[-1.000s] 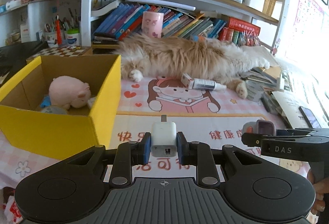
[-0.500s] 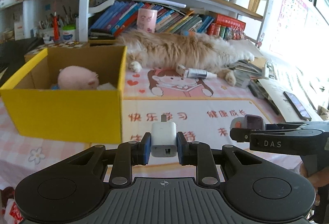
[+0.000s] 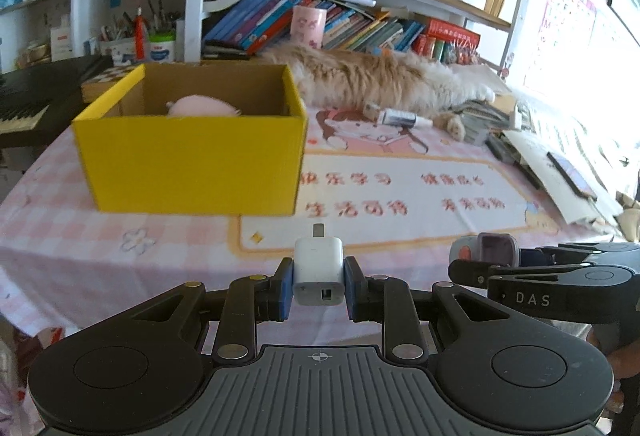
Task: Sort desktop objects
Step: 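Lift and carry the toy car and charger plug in both tools toward the yellow box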
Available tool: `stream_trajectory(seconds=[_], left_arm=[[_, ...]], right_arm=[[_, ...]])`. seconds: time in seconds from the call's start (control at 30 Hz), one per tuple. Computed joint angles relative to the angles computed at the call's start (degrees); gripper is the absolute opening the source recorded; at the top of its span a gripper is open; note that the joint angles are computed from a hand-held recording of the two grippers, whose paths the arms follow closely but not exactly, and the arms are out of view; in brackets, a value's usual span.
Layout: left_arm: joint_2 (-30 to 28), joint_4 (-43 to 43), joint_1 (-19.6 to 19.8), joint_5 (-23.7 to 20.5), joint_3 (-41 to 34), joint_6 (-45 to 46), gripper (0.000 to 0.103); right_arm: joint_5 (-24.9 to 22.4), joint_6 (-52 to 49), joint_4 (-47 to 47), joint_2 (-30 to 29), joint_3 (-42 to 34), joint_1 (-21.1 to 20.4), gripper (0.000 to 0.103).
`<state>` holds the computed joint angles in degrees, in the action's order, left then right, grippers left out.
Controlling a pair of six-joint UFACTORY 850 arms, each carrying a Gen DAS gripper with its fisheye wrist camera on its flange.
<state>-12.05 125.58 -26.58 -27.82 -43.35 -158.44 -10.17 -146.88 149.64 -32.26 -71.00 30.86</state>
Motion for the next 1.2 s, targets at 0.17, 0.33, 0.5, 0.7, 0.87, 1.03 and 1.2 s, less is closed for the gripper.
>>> stream_trajectory(seconds=[0.17, 0.33, 0.5, 0.7, 0.87, 1.03, 1.2], left_arm=[[3.1, -0.1, -0.2, 0.0, 3.8, -0.8, 0.024], [5.1, 0.7, -0.4, 0.4, 6.3, -1.7, 0.024], [6.8, 1.0, -0.5, -0.9, 8.4, -2.5, 0.024], [8.4, 0.5, -0.4, -2.5, 10.1, -2.5, 0.024], [9.6, -1.6, -0.2, -4.0, 11.1, -1.7, 0.024], [10.2, -3.1, 0.0, -4.5, 11.7, -0.6, 0.024], [10.6, -5.0, -0.4, -5.0, 11.8, 1.3, 0.024]], right_arm=[[-0.1, -5.6, 7.5, 1.6, 3.1, 2.1, 0.049], [0.0, -8.7, 11.0, 3.0, 5.5, 4.0, 0.049], [-0.2, -13.0, 16.2, 3.8, 6.7, 5.1, 0.049], [-0.7, -16.3, 19.1, 4.0, 6.7, 6.2, 0.049], [-1.3, -13.6, 14.7, 3.5, 5.8, 6.9, 0.049], [-1.8, -11.3, 11.4, 2.9, 5.0, 7.5, 0.049], [-2.4, -8.1, 7.6, 2.7, 4.6, 7.6, 0.049]])
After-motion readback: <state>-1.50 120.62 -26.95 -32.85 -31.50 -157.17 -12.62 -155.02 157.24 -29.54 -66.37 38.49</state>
